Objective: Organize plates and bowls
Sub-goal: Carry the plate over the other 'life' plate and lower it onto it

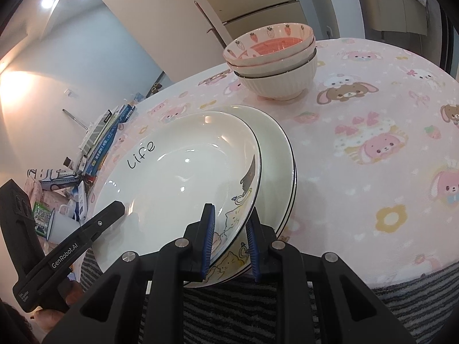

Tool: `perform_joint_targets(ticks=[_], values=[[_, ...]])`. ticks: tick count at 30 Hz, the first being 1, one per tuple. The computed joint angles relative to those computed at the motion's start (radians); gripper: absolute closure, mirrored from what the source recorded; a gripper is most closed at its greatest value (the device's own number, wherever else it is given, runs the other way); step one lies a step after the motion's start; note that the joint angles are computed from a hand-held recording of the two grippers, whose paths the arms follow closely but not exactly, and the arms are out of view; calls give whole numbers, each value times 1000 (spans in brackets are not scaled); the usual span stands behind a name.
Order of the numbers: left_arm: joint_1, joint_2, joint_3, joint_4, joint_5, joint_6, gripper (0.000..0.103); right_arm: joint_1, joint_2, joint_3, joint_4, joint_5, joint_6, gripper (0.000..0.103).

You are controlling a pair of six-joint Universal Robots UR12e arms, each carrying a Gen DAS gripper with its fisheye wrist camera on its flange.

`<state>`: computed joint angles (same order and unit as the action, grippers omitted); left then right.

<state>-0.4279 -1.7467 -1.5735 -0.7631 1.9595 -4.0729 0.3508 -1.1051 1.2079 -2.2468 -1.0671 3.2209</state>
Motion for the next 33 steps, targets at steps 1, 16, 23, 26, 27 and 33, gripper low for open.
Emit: perform_joint_targets(ticks=[1, 16, 23, 26, 27, 33], values=[[-1, -1, -1, 0, 1, 0, 80, 3, 0, -1, -4, -8, -5, 80], [-3, -12, -7, 14, 11, 21, 80, 37, -6, 4, -39, -172, -144, 78], [-6, -15, -8, 14, 15, 38, 80, 48, -22, 28, -82, -226, -183, 77], [-4, -15, -9, 17, 2, 47, 80, 44, -30, 35, -87, -221, -184, 76], [-3, -14, -10, 19, -3, 50, 80, 42, -33, 37, -86, -216, -182, 76], [-8, -21, 0, 5, -4, 64, 80, 38, -46, 49, -78, -218, -180, 74]])
